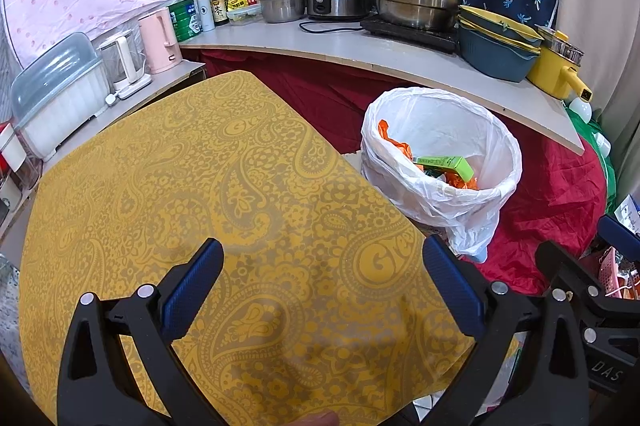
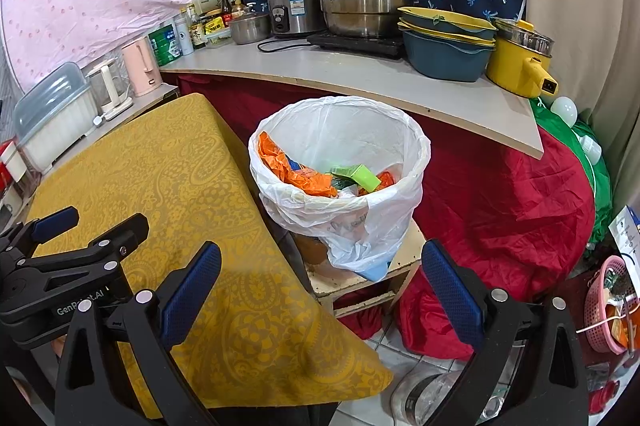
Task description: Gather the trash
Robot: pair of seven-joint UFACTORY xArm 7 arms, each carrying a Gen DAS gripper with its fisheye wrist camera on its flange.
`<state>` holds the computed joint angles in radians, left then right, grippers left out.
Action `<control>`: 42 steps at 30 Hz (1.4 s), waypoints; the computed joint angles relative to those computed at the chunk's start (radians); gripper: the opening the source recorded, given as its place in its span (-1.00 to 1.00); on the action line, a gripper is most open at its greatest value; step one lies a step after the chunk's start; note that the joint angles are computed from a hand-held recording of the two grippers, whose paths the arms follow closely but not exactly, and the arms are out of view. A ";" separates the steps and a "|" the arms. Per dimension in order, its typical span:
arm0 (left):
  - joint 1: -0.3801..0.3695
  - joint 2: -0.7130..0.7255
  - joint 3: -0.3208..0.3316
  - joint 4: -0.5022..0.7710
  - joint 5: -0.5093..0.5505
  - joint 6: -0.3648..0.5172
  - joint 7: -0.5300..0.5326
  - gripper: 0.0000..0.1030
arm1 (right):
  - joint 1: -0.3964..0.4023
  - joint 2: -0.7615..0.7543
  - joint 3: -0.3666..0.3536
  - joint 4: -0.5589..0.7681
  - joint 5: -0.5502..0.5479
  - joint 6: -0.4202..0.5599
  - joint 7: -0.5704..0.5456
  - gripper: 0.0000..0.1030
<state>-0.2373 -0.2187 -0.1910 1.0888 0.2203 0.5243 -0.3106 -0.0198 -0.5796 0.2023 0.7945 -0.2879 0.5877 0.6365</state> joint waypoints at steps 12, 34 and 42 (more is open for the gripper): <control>-0.005 0.011 0.004 0.008 -0.015 0.019 0.007 0.85 | -0.007 0.007 -0.005 -0.005 -0.015 -0.003 -0.003 0.88; -0.012 0.036 0.003 0.025 0.005 0.039 -0.009 0.85 | -0.007 0.018 -0.012 -0.010 -0.013 -0.012 -0.011 0.88; -0.014 0.043 0.001 0.031 0.023 0.044 -0.017 0.85 | -0.007 0.019 -0.012 -0.009 -0.010 -0.013 -0.014 0.88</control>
